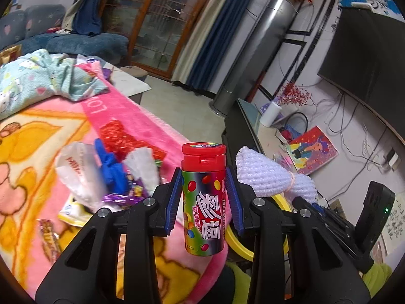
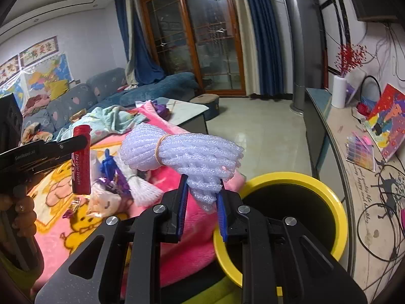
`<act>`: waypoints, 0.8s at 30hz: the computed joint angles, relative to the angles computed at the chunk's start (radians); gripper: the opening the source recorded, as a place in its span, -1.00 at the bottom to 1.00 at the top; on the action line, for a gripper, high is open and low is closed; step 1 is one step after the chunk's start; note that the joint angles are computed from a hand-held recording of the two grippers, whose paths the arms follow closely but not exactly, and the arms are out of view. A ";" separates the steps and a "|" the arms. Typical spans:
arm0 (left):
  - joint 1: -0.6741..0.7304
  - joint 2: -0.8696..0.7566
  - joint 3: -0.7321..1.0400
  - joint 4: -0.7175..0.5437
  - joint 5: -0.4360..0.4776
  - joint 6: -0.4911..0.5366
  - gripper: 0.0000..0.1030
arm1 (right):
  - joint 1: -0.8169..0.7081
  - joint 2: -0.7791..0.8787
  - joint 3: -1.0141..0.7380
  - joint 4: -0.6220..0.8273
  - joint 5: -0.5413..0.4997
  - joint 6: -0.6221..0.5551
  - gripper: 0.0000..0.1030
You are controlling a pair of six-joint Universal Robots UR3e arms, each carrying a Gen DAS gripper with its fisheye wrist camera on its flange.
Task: Collect trash
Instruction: 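Carry the foam net over the yellow bin and open the right tool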
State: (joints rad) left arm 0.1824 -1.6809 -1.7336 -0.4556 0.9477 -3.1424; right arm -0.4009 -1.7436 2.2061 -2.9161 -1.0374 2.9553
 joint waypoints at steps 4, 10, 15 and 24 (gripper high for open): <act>-0.044 -0.029 0.020 0.032 0.018 -0.015 -0.47 | -0.061 -0.020 0.012 0.031 0.004 -0.005 -0.61; -0.115 -0.080 0.054 0.083 0.039 -0.046 -0.47 | -0.162 -0.060 0.040 0.080 0.032 -0.019 -0.61; -0.166 -0.123 0.094 0.098 0.058 -0.057 -0.47 | -0.223 -0.080 0.044 0.116 0.038 -0.037 -0.61; -0.250 -0.212 0.165 0.133 0.068 -0.071 -0.46 | -0.314 -0.075 0.052 0.152 0.016 -0.060 -0.61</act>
State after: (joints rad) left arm -0.0674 -1.8933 -1.5685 -0.3226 1.0161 -3.2134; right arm -0.7152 -1.8185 2.2585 -2.7641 -1.0215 2.8952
